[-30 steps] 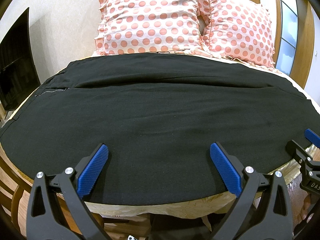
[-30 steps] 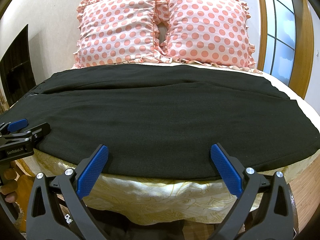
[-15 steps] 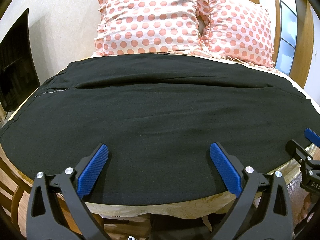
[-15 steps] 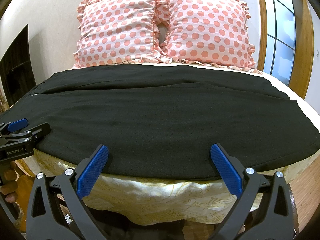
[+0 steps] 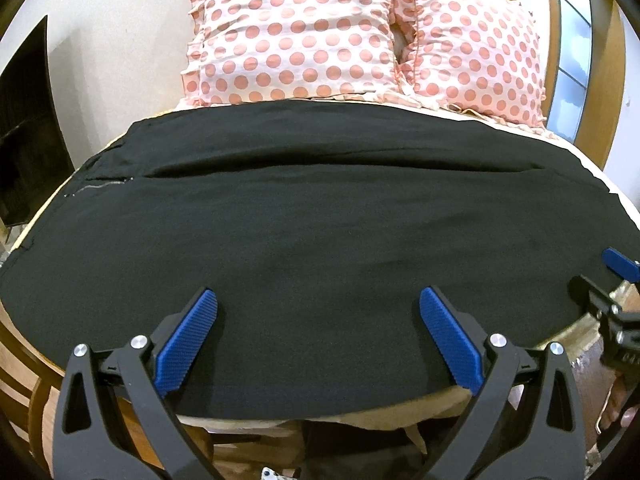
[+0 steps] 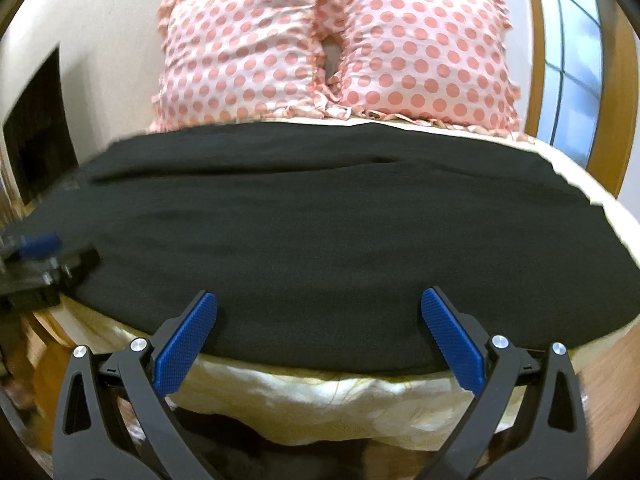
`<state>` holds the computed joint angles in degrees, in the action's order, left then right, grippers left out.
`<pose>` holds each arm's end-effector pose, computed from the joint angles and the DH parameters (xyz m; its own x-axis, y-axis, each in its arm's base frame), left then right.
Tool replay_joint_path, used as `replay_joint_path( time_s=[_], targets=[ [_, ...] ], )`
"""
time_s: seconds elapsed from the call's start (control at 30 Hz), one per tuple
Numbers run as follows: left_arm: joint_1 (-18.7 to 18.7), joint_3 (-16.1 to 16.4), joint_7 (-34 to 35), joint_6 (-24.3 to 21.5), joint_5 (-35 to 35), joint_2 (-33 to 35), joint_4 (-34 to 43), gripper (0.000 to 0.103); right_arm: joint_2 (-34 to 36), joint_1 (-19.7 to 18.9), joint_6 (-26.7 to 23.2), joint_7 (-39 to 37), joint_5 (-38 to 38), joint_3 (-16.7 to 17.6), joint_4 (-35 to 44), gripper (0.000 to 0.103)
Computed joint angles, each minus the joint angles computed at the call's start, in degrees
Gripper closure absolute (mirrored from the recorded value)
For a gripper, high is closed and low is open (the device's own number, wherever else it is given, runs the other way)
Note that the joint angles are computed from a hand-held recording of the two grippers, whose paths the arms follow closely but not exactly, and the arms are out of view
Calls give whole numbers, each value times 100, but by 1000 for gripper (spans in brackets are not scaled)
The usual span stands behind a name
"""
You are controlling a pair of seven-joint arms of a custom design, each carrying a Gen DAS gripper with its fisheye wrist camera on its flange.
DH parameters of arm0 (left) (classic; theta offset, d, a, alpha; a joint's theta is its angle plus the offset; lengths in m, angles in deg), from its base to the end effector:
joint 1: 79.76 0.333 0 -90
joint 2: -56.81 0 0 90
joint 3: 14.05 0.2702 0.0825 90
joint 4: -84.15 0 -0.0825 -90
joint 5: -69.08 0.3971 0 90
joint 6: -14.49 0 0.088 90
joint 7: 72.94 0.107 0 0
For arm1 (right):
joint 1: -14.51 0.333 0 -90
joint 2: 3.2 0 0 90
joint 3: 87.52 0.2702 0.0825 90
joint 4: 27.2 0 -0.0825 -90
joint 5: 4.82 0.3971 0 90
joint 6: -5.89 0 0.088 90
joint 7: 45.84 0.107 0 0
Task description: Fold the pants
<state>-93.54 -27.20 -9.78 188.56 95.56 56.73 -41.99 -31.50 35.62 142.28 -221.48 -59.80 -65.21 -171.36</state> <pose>0.5064 -0.2955 0.4236 -0.4166 -0.9088 -0.0244 -0.5927 0.2919 -0.7506 0.3434 0.3108 0.4308 -0.2616 -0.9652 -0.0023 -0.5535 0.1520 -0.8189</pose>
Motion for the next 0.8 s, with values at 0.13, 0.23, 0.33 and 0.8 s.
replay_joint_path(
  time_s=[0.13,0.23,0.33,0.8],
  targets=[
    [35,92,-326,73,227,151,281,2,-300,-139,122,-171,101,-196,-76,1],
    [9,241,-744,-96,604,404,760,2,-630,-474,193,-144,107,-362,-96,1],
    [-86,419,-1031,-409,924,723,1367,2,-785,-954,352,-181,364,-732,14,1],
    [202,70,387,-1110,-580,2381,3620,2,1960,-2314,-872,-482,1727,-1987,2533,32]
  ],
)
